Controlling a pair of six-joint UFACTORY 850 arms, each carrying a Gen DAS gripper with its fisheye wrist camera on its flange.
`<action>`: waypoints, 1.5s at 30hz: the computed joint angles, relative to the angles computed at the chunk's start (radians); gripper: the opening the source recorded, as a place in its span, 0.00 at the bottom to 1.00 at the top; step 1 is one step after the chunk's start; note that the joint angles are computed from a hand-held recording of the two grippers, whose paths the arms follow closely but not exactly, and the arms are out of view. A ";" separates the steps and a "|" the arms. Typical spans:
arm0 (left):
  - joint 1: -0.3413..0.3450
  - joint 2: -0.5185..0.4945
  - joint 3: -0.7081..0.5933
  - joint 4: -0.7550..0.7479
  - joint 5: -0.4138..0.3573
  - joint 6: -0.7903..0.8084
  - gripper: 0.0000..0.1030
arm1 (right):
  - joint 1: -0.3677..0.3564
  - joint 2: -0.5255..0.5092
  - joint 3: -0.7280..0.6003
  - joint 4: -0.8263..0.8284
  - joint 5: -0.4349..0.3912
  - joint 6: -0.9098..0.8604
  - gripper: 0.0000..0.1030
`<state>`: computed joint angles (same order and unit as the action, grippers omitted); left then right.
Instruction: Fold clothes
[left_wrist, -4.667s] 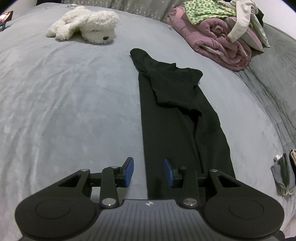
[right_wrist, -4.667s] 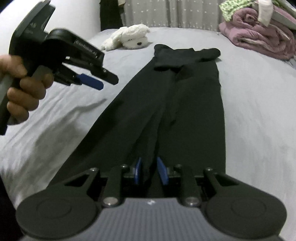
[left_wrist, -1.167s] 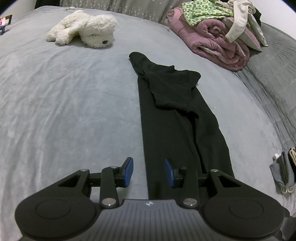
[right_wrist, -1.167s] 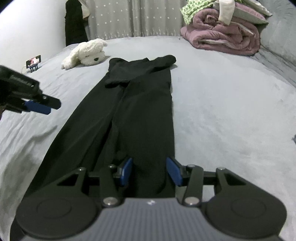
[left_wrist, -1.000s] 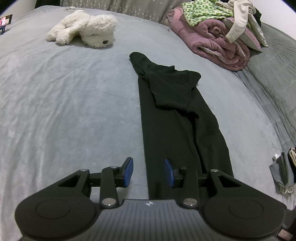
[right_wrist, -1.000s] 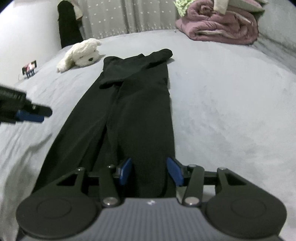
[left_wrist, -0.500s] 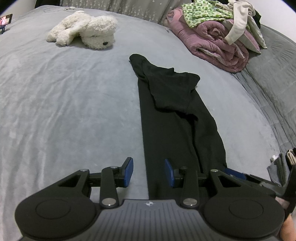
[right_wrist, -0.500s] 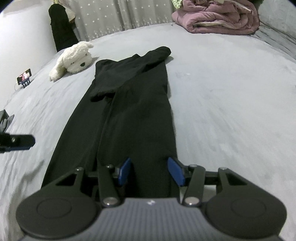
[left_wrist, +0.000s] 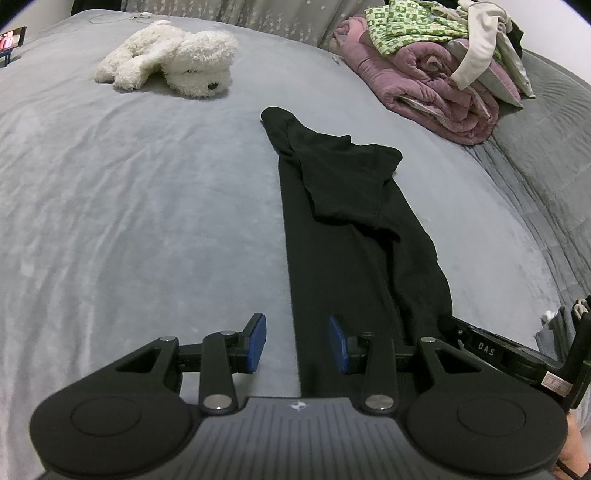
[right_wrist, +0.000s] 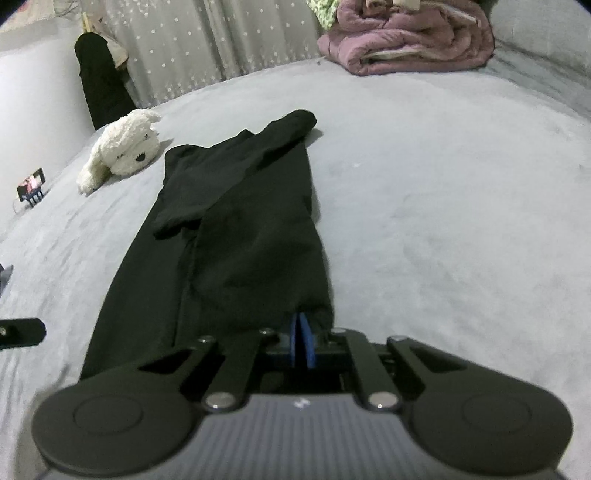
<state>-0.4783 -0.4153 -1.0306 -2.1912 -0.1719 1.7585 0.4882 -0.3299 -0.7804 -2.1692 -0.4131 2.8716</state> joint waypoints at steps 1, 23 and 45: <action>0.000 -0.001 0.000 0.002 0.001 -0.002 0.35 | 0.002 -0.002 -0.003 0.017 -0.006 -0.016 0.05; 0.016 -0.013 -0.007 0.080 0.027 -0.119 0.35 | -0.001 -0.017 -0.041 0.097 0.029 -0.151 0.06; 0.031 -0.045 -0.034 0.256 0.031 -0.306 0.35 | 0.070 0.035 -0.017 0.205 -0.003 -0.391 0.23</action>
<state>-0.4476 -0.4598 -1.0648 -1.9356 -0.1408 1.4530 0.5584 -0.2951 -0.7977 -1.9638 -0.4161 2.4805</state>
